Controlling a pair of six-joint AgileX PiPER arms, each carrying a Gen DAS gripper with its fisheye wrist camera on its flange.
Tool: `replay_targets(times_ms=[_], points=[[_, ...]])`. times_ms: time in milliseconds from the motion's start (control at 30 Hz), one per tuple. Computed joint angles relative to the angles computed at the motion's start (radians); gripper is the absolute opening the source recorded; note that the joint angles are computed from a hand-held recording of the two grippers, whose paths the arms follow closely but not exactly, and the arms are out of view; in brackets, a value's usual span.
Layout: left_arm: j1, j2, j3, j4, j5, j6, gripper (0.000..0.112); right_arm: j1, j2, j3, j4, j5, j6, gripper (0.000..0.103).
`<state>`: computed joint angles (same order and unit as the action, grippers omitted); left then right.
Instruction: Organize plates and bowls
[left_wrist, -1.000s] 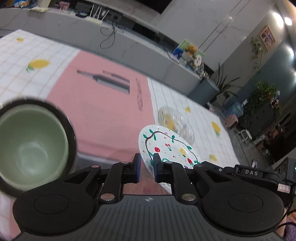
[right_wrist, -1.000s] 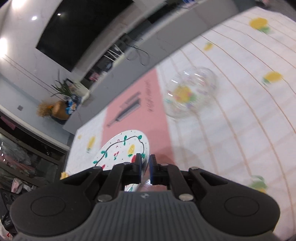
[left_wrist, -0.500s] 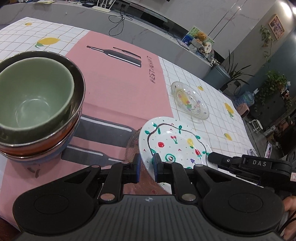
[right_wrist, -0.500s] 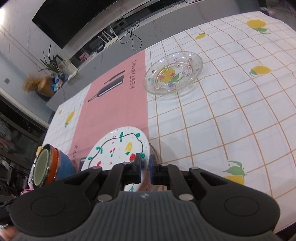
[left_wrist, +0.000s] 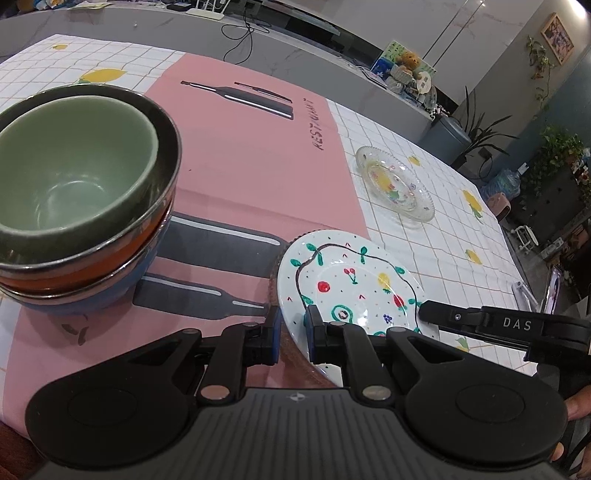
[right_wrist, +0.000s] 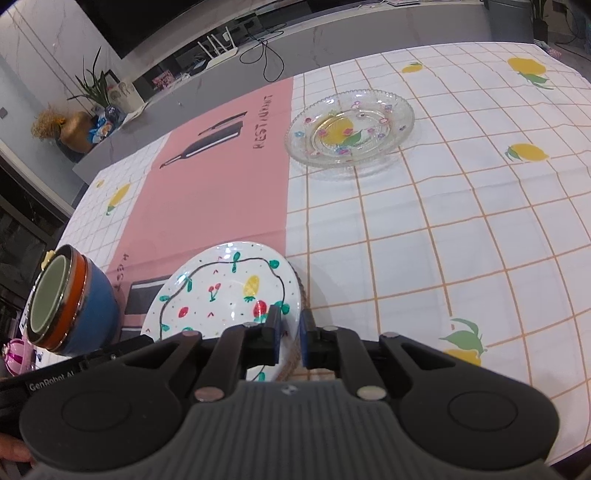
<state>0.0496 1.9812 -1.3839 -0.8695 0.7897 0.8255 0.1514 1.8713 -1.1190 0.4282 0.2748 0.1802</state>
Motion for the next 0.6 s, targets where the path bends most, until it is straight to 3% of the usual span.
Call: replay_targets(times_ms=[600], points=[[-0.020, -0.001, 0.036, -0.013, -0.063, 0.044, 0.015, 0.093, 0.024, -0.041, -0.576, 0.026, 0.482, 0.009]])
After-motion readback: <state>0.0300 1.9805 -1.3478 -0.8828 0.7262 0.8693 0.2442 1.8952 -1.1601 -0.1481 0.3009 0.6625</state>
